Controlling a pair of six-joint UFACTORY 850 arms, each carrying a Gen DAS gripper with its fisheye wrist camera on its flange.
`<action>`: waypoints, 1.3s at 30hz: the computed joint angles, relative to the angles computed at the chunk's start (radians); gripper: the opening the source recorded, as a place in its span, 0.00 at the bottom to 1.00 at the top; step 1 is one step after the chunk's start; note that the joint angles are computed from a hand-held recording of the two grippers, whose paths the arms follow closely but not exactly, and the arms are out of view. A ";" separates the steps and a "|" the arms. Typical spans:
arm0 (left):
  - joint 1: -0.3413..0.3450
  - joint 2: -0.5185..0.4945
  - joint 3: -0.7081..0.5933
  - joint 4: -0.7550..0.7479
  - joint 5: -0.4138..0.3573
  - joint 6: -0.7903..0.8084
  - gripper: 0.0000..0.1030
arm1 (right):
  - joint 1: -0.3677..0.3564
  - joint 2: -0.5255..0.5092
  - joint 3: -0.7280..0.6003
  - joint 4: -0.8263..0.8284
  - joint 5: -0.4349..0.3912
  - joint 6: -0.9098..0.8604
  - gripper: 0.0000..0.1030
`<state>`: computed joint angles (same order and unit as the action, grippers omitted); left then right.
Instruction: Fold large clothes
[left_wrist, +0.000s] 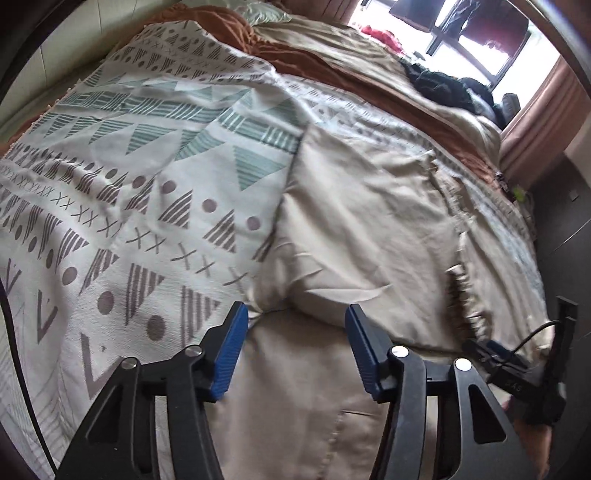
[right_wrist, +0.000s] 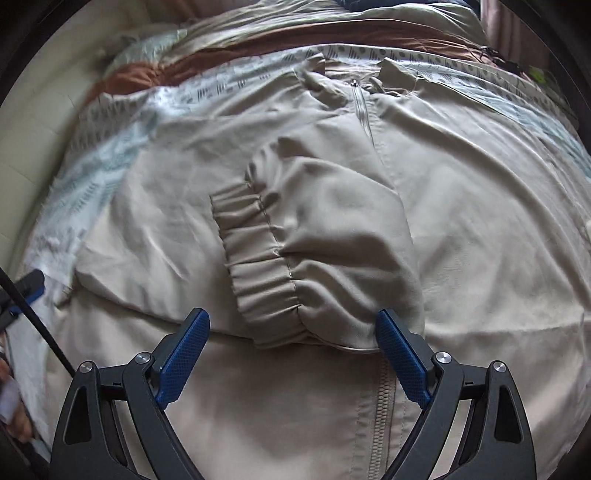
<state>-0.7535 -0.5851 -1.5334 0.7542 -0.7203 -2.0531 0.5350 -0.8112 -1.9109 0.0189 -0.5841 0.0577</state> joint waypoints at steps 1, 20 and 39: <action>0.004 -0.006 -0.002 -0.022 -0.008 0.023 0.53 | 0.006 -0.011 -0.017 -0.048 -0.007 0.035 0.84; 0.036 -0.060 -0.049 -0.179 -0.150 0.227 0.44 | -0.228 0.175 0.252 0.495 0.252 -0.010 0.49; 0.036 -0.036 -0.006 -0.175 -0.180 0.178 0.44 | -0.311 -0.079 0.025 1.060 -0.003 -0.410 0.14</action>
